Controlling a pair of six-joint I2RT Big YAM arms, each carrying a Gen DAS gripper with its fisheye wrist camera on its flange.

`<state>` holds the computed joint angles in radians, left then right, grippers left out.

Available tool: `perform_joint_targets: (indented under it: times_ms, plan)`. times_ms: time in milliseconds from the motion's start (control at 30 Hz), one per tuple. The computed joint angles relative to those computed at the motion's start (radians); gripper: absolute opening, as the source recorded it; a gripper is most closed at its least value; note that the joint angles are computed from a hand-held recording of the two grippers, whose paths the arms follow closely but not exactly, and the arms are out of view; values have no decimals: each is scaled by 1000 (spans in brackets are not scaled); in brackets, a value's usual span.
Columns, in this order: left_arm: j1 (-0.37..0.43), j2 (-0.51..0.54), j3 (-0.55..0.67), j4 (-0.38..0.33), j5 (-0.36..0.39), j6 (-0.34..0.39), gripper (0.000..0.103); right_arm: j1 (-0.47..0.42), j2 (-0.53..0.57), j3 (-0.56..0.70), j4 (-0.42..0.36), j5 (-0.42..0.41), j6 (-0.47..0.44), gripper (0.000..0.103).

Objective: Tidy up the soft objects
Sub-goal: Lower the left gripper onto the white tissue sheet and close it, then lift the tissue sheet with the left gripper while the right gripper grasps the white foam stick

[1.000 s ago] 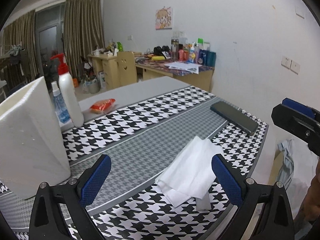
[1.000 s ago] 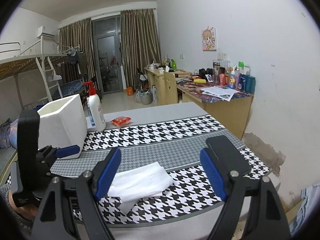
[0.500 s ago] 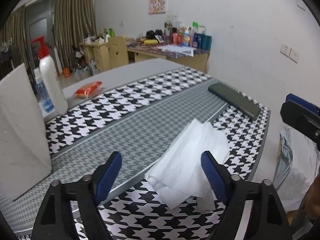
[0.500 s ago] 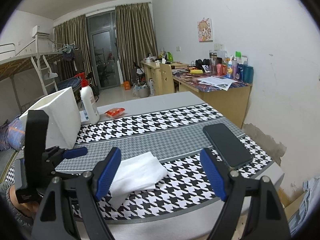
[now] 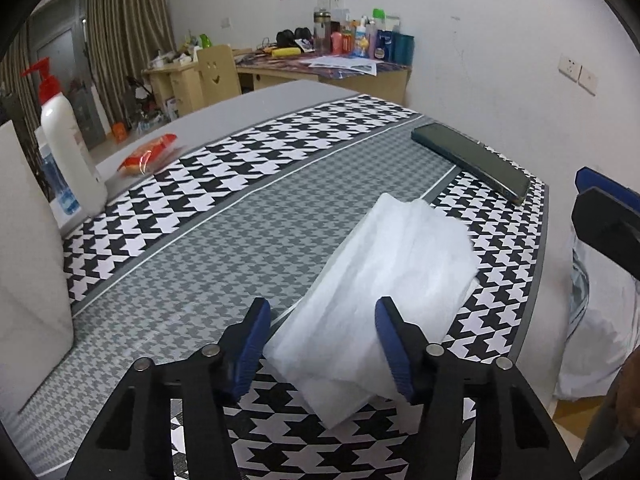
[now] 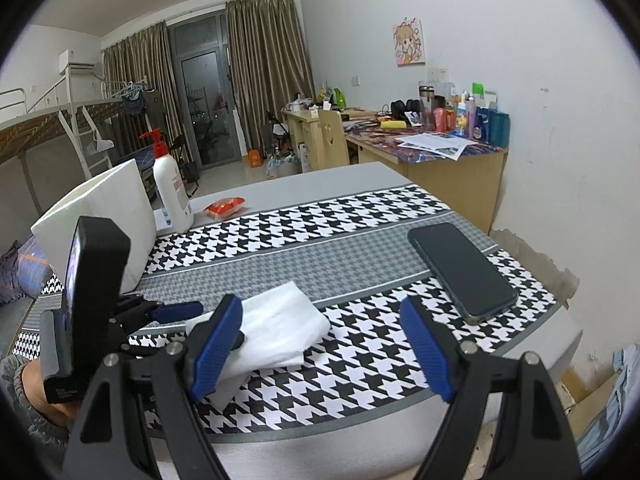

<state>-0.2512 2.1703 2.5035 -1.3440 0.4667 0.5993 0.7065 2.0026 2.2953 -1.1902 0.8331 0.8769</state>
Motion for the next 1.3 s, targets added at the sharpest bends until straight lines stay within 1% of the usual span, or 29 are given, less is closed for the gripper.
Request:
perform_joint_targets:
  times_ms: [67, 133, 200, 267, 333, 400, 500, 667, 800, 900, 1000, 1133, 1300]
  plan:
    - [-1, 8, 11, -12, -7, 0, 52, -3, 3, 3, 2, -7, -3, 84]
    - [-1, 39, 66, -65, -8, 7, 45, -5, 1, -1, 5, -12, -2, 84]
    - [-3, 27, 44, -49, -17, 18, 40, -7, -1, -6, 6, -16, 1, 84]
    - [-5, 9, 12, -36, -16, 41, 31, -9, -1, -7, 6, -21, 2, 84]
    - [-9, -8, -18, -26, -10, 59, 14, -10, 5, 1, -3, -23, 3, 84]
    - [-11, -17, -32, -26, -7, 69, 5, -11, 7, 2, -4, -28, 6, 84]
    - [-8, -26, -44, -19, -2, 58, 4, -12, 10, 7, -8, -31, 11, 84]
    - [14, -27, -17, -24, 48, 9, 4, -10, 21, 28, -16, -35, 9, 84]
    - [30, -46, -29, 15, 63, -38, 4, -7, 37, 55, -21, -39, -5, 84]
    - [46, -49, -21, 24, 82, -63, 4, -7, 52, 75, -27, -50, -8, 84]
    - [59, -40, 4, 12, 113, -81, 4, -7, 79, 117, -44, -65, -18, 84]
    - [71, -48, 0, 26, 120, -101, 4, -6, 123, 183, -61, -86, -39, 85]
    - [92, -38, 21, 22, 130, -122, 4, -8, 174, 256, -91, -123, -49, 84]
